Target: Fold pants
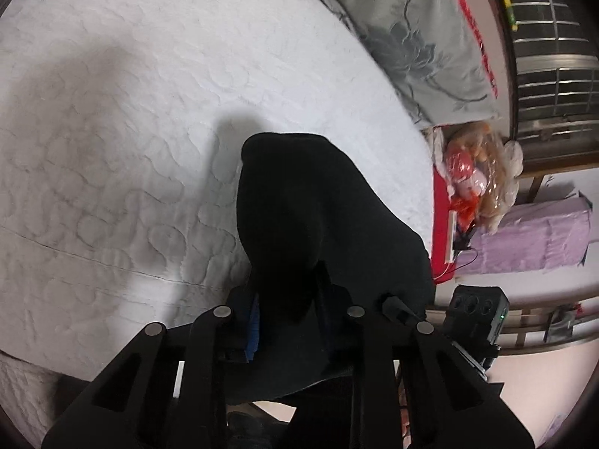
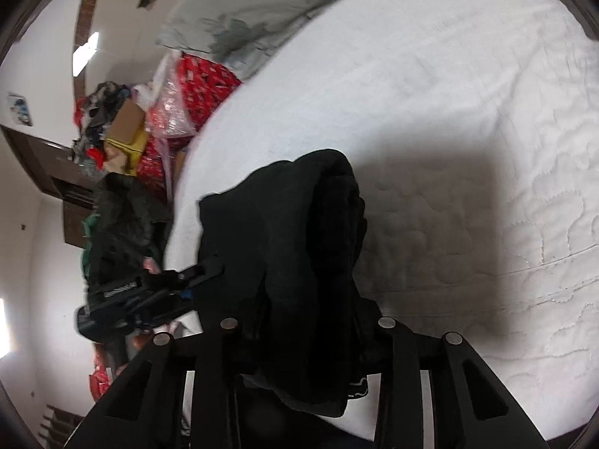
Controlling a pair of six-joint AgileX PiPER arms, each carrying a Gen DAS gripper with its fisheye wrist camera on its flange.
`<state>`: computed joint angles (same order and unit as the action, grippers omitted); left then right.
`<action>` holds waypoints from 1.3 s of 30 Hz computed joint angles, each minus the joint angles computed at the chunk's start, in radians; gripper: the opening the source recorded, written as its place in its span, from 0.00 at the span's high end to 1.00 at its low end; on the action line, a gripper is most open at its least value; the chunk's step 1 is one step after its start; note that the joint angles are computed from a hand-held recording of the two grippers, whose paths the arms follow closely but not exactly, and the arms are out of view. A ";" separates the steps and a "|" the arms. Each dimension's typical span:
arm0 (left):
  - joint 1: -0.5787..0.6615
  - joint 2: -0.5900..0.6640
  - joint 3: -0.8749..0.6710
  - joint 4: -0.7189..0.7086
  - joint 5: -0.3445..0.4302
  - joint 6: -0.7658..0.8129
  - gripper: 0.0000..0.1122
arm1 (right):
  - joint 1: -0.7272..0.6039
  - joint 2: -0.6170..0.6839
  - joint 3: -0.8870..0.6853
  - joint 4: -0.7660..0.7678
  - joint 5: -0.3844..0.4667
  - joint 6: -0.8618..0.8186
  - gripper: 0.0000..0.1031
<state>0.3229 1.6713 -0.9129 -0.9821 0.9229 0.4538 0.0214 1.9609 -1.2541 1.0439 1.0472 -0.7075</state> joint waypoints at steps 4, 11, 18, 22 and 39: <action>0.066 -0.008 -0.100 0.043 0.042 -0.052 0.81 | 0.048 0.017 -0.099 -0.026 0.018 0.063 0.67; 0.114 0.108 -0.392 0.270 0.039 -0.224 0.81 | 0.214 0.224 -0.515 -0.063 0.014 0.280 0.66; 0.104 0.261 -0.461 0.520 -0.016 -0.344 0.72 | 0.354 0.417 -0.784 -0.266 -0.030 0.487 0.59; 0.072 0.192 -0.383 0.593 -0.112 -0.349 0.59 | 0.323 0.389 -0.691 -0.200 -0.063 0.389 0.55; -0.176 -0.233 0.073 1.306 -0.343 -1.196 0.59 | 0.410 -0.086 -0.223 -0.737 -0.308 0.632 0.02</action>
<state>0.1471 1.4385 -0.8396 0.3236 0.5802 -0.7420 0.4312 1.8751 -1.4771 0.3072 0.7390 -0.0755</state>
